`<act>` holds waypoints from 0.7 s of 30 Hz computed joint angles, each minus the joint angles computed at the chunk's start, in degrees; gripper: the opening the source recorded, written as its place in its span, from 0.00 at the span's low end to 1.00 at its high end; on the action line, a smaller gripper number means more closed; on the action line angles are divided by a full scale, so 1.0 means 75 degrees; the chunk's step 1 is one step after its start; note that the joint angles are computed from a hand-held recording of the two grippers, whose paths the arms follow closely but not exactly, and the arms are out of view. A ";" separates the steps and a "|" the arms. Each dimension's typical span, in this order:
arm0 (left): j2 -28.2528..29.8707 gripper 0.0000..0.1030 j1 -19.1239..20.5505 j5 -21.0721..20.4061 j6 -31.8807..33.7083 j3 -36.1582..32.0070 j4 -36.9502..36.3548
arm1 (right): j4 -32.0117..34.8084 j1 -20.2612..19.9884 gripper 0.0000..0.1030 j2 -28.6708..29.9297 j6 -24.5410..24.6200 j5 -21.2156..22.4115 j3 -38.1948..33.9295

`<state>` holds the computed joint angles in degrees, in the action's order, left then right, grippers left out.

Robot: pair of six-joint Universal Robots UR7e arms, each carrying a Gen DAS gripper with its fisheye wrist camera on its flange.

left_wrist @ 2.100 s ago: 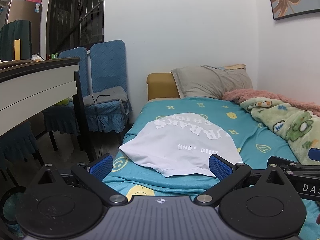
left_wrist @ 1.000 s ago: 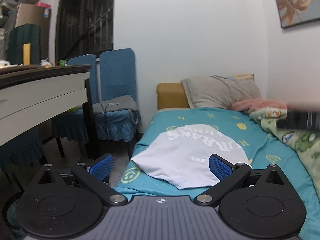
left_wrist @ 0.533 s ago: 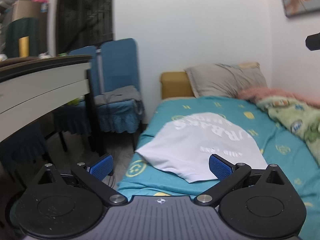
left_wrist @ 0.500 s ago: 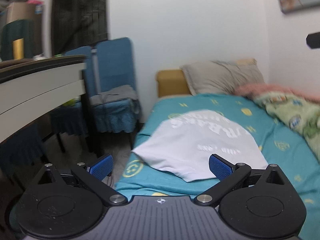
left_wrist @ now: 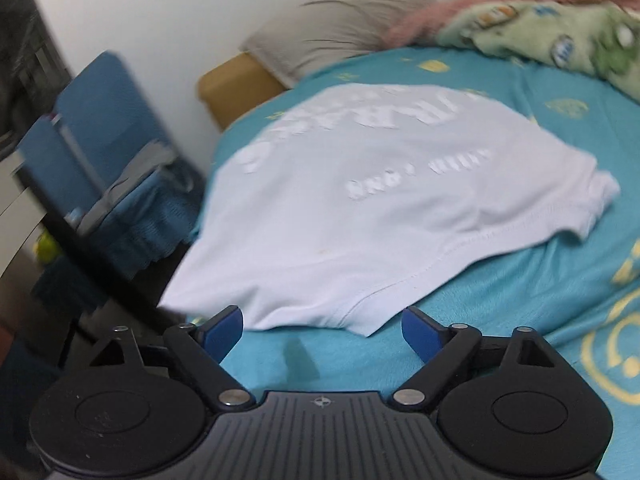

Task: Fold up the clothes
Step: 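Close the left tool on the T-shirt hem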

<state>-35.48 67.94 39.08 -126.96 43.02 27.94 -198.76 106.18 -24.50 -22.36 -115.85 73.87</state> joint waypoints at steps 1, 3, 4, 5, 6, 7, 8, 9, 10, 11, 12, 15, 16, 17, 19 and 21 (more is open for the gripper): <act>0.0101 0.82 0.0057 0.0046 0.0145 -0.0090 -0.0002 | 0.0070 -0.0051 1.00 0.0124 0.0002 -0.0056 -0.0159; -0.0092 0.83 0.0161 0.0343 0.0941 0.0415 -0.0965 | 0.0376 -0.0140 1.00 0.0367 0.0054 -0.0061 -0.0556; -0.0242 0.82 0.0187 0.0454 0.1518 0.0789 -0.1644 | 0.0519 -0.0181 1.00 0.0493 0.0042 -0.0051 -0.0754; -0.0284 0.72 0.0211 0.0571 0.1858 0.0931 -0.2003 | 0.0616 -0.0205 1.00 0.0615 -0.0054 -0.0088 -0.0920; -0.0255 0.56 0.0222 0.0610 0.1878 0.0886 -0.2042 | 0.0681 -0.0221 1.00 0.0721 -0.0167 -0.0154 -0.1039; -0.0187 0.48 0.0230 0.0620 0.1695 0.0719 -0.1878 | 0.0734 -0.0239 1.00 0.0805 -0.0266 -0.0210 -0.1123; -0.0112 0.32 0.0238 0.0633 0.1481 0.0529 -0.1684 | 0.0759 -0.0265 1.00 0.0822 -0.0311 -0.0235 -0.1103; -0.0034 0.20 0.0246 0.0647 0.1267 0.0334 -0.1488 | 0.0828 -0.0280 1.00 0.0850 -0.0313 -0.0266 -0.1137; -0.0092 0.16 0.0226 0.0735 0.1106 0.0333 -0.1457 | 0.0880 -0.0294 1.00 0.0869 -0.0312 -0.0288 -0.1161; -0.0202 0.14 0.0194 0.0847 0.0963 0.0404 -0.1491 | 0.0889 -0.0305 1.00 0.0871 -0.0304 -0.0281 -0.1163; -0.0309 0.12 0.0162 0.0957 0.0822 0.0473 -0.1526 | 0.0874 -0.0311 1.00 0.0871 -0.0317 -0.0268 -0.1158; -0.0722 0.11 -0.0032 0.1299 0.0382 0.0778 -0.1614 | 0.0604 -0.0288 1.00 0.0859 -0.0557 -0.0165 -0.1076; -0.0888 0.11 -0.0137 0.1388 0.0189 0.0915 -0.1605 | 0.0483 -0.0275 1.00 0.0851 -0.0675 -0.0095 -0.1038; -0.1069 0.10 -0.0249 0.1453 -0.0027 0.1082 -0.1596 | 0.0366 -0.0262 1.00 0.0845 -0.0794 -0.0017 -0.1000; -0.1439 0.10 -0.0489 0.1528 -0.0570 0.1450 -0.1509 | 0.0227 -0.0227 1.00 0.0835 -0.1025 0.0135 -0.0951; -0.1848 0.09 -0.0737 0.1537 -0.1106 0.1980 -0.1523 | 0.0083 -0.0188 1.00 0.0791 -0.1185 0.0323 -0.0821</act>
<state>-49.34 62.42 50.61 -135.25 57.87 16.52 -198.14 104.77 -18.57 -31.25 -113.42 67.71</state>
